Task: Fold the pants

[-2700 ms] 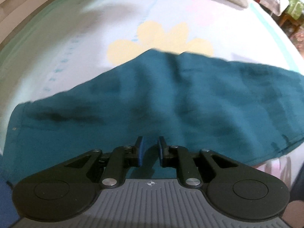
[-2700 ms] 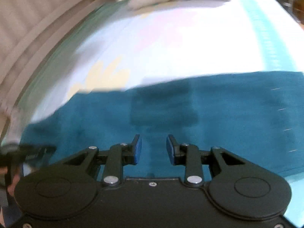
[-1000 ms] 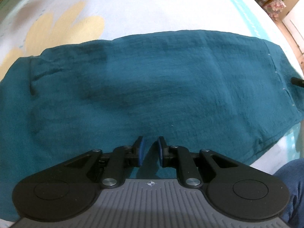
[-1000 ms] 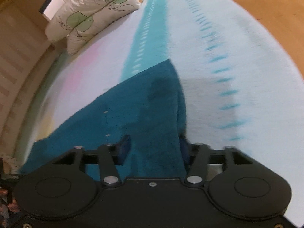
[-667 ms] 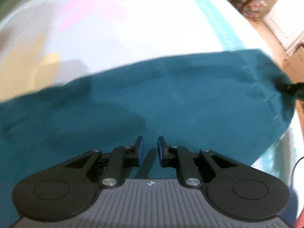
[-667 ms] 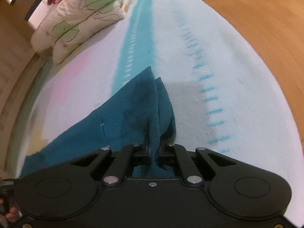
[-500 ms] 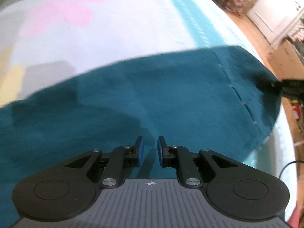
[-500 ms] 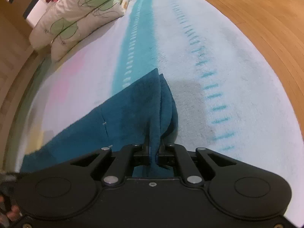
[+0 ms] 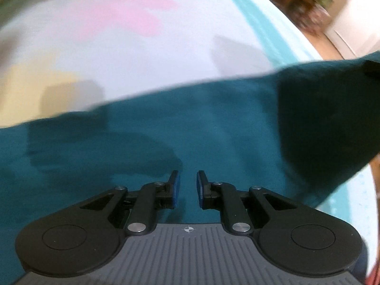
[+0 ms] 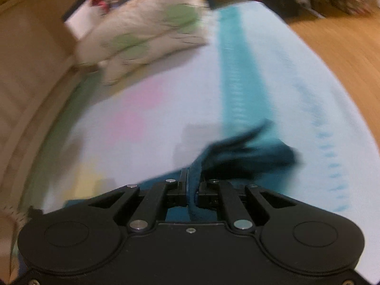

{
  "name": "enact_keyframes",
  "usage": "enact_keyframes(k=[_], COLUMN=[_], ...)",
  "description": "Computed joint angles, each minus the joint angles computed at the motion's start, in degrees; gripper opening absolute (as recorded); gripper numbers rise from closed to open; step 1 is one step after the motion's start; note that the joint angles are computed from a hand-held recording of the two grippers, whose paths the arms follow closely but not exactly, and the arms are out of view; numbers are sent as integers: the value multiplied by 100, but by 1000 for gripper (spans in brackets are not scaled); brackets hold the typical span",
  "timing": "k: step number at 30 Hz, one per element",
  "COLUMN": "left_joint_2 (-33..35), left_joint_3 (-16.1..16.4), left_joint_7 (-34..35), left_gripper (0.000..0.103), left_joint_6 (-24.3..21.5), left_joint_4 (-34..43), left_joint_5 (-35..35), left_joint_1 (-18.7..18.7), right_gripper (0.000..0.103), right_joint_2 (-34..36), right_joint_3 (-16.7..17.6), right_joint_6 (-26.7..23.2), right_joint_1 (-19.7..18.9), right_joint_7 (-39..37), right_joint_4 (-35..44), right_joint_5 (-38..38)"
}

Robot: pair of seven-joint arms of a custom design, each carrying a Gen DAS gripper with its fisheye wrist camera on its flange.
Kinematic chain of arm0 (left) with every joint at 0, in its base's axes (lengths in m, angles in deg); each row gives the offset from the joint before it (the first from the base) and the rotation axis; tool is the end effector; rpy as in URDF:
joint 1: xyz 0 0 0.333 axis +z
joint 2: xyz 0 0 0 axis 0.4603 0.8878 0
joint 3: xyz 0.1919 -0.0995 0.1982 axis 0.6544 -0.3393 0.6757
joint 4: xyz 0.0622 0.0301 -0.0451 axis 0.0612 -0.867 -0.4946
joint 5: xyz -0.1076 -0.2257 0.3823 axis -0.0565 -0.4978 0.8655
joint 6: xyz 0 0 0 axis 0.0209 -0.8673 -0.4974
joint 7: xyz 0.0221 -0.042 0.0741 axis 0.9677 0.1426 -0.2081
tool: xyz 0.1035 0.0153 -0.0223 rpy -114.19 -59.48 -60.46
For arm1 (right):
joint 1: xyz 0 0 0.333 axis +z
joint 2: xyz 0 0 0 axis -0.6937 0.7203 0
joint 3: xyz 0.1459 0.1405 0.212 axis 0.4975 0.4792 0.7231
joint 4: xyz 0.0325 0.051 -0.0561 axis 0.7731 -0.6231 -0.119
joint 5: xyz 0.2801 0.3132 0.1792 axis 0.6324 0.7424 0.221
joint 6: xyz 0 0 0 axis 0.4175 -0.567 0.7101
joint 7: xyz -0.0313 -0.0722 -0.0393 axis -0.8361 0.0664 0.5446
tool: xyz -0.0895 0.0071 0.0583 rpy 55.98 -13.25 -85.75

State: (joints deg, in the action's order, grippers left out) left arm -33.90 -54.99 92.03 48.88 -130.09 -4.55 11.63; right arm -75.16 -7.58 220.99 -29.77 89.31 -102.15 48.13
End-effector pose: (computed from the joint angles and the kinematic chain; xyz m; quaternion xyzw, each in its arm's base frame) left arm 0.6419 -0.3391 0.5437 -0.5256 0.8253 -0.2046 0.0264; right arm 0.4889 0.1499 0.5852 -0.4790 0.7791 -0.1390 0.3798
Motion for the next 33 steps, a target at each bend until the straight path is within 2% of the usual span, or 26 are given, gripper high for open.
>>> enact_keyframes(k=[5, 8, 11, 15, 17, 19, 21, 22, 23, 28, 30, 32, 33], left_joint_2=[-882, -1381, -1686, -1952, -2062, -2071, -2182, -2158, -2152, -2073, -2050, -2031, -2052], left_joint_3=[286, 428, 476, 546, 561, 603, 619, 624, 616, 608, 594, 571, 573], left_joint_7=[-79, -191, -393, -510, -502, -396, -299, -255, -232, -101, -69, -11, 84], left_gripper=[16, 16, 16, 16, 16, 16, 16, 16, 16, 16, 16, 16, 16], left_joint_6=[239, 365, 368, 277, 274, 254, 245, 276, 304, 431, 454, 501, 507], left_joint_4=[-940, -1508, -1847, -2123, -2247, -2234, -2313, -2297, -2284, -2263, -2249, -2239, -2253], left_joint_5=[17, 176, 362, 340, 292, 188, 35, -28, -89, -484, -564, -598, -660], left_joint_1=[439, 722, 939, 1180, 1260, 1333, 1375, 1391, 1395, 1385, 1372, 1348, 1334], right_gripper=[11, 12, 12, 12, 16, 21, 32, 46, 52, 53, 53, 53, 53], right_joint_2=[1199, 2203, 3195, 4321, 4637, 4724, 4620, 4571, 4427, 3696, 3471, 3373, 3323], right_joint_3=[97, 153, 345, 701, 648, 751, 960, 1090, 1224, 1266, 1043, 797, 748], right_joint_6=[591, 887, 979, 712, 522, 425, 706, 857, 1056, 1679, 1812, 1705, 1624], right_joint_1=[628, 1037, 1244, 1234, 1384, 1364, 1185, 1045, 908, 757, 853, 977, 979], right_joint_7=[-356, -847, -1408, -1260, -970, -1091, -1400, -1707, -2048, -2947, -2636, -1723, -1575], right_joint_4=[1017, 1753, 2454, 3296, 3558, 3611, 3427, 3357, 3187, 2436, 2169, 2036, 1976], right_joint_5=[444, 949, 1612, 1493, 864, 705, 1042, 1334, 1662, 2625, 2454, 1688, 1636])
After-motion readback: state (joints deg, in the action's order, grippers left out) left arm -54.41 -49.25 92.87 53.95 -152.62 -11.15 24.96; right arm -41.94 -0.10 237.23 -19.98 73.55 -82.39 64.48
